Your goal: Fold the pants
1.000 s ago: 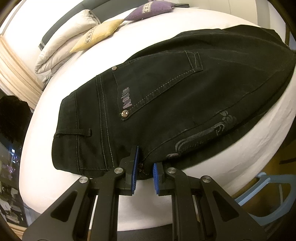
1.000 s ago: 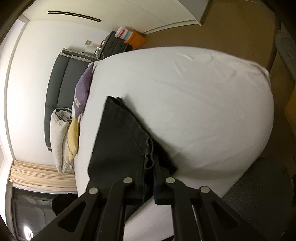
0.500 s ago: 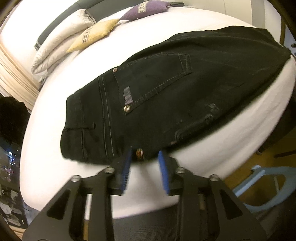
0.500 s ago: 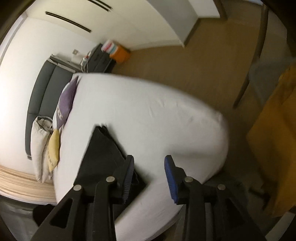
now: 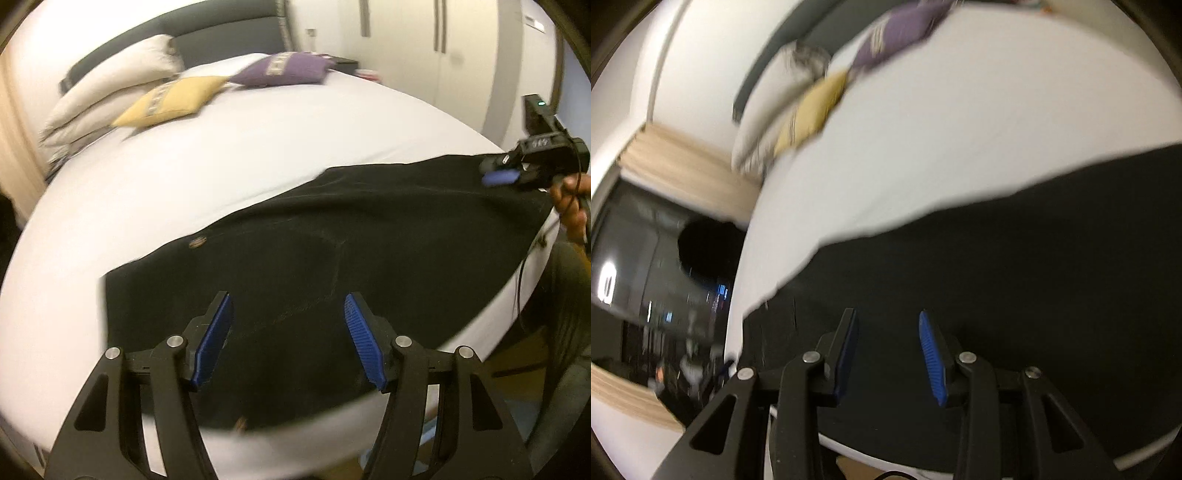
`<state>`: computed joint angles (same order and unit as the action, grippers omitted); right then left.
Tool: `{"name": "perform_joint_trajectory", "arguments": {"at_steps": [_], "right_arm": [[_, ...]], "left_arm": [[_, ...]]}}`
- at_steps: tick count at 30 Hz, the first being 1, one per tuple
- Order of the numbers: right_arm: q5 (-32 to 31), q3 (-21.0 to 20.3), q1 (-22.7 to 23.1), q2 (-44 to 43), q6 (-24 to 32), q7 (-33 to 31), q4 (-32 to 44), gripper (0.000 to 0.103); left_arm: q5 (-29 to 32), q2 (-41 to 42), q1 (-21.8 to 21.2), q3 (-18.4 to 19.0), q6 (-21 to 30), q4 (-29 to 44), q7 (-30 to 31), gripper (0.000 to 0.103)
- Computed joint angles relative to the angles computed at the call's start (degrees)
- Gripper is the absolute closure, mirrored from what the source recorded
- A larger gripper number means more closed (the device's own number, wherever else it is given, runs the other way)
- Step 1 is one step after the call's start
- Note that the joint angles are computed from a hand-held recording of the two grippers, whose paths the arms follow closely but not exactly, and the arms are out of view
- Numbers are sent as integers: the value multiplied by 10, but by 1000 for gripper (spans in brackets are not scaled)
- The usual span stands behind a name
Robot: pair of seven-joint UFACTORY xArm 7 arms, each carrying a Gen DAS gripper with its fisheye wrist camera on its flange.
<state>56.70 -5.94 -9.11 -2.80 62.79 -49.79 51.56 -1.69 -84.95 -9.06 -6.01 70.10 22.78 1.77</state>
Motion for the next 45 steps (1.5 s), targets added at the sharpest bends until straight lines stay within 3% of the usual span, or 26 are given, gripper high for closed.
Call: {"name": "perform_joint_trajectory", "arguments": {"at_steps": [2, 3, 4, 7, 9, 11, 13, 15, 16, 19, 22, 23, 26, 28, 29, 31, 33, 35, 36, 39, 40, 41, 42, 45], "right_arm": [[-32, 11, 4, 25, -46, 5, -7, 68], [-33, 6, 1, 37, -57, -1, -9, 92], [-24, 0, -9, 48, -48, -10, -4, 103], [-18, -23, -58, 76, -11, -5, 20, 103], [-55, -26, -74, 58, -36, 17, 22, 102], [-91, -15, -70, 17, -77, 28, 11, 95], [-56, -7, -47, 0, -30, 3, 35, 94], [-38, 19, -9, -2, -2, -13, 62, 73], [-33, 28, 8, 4, 6, -17, 76, 68], [-13, 79, 76, 76, 31, -7, 154, 67], [-25, 110, 112, 164, 22, 44, 215, 67], [-36, 117, 118, 188, 15, 55, 234, 67], [-72, 124, 116, 259, -28, 107, 276, 103], [-47, 134, 83, 281, -64, 123, 292, 103], [-51, 119, 85, 273, -112, 135, 288, 103], [-61, 120, 73, 255, -154, 140, 272, 92], [-29, 136, 35, 220, -113, 107, 248, 87], [17, 143, 14, 165, -50, 40, 194, 73], [22, 140, 17, 144, -30, 19, 170, 64], [22, 121, 33, 105, -13, -36, 96, 57], [7, 106, 35, 120, -20, -31, 93, 59], [17, 105, 13, 153, -3, -24, 112, 88], [25, 82, 15, 168, 11, -12, 121, 103], [37, 47, -37, 174, -11, -6, 135, 103]], "left_arm": [[1, 42, 3, -2, -21, -31, 0, 42], [0, 52, 13, -5, -18, -44, 0, 41], [10, 39, 9, 2, -19, -62, -4, 39], [16, -29, 19, 31, 12, -82, -3, 33], [9, -69, 28, 64, 43, -83, 5, 33], [7, -78, 39, 60, 57, -66, 8, 33], [1, -71, 44, 61, 24, -54, 9, 33], [-8, -30, 50, 63, -37, -44, 5, 33], [-7, -8, 54, 62, -63, -44, 6, 33], [1, 65, 65, 49, -116, -42, 1, 33], [6, 104, 71, 42, -132, -52, -10, 33], [12, 114, 75, 42, -129, -59, -12, 33], [11, 79, 84, 69, -134, -90, -9, 31], [7, 62, 90, 82, -130, -98, -6, 31], [5, 55, 92, 85, -130, -101, -3, 30], [2, 50, 94, 85, -134, -105, 0, 30], [1, 46, 97, 81, -136, -108, 1, 27], [0, 58, 98, 74, -153, -110, -4, 25], [1, 54, 98, 70, -154, -114, -7, 25], [5, 44, 96, 62, -153, -121, -9, 25], [7, 29, 95, 65, -144, -124, -8, 25], [6, 27, 95, 67, -146, -127, -7, 24], [4, 31, 92, 63, -153, -130, -11, 24], [5, 32, 94, 53, -139, -120, -26, 24]]}}
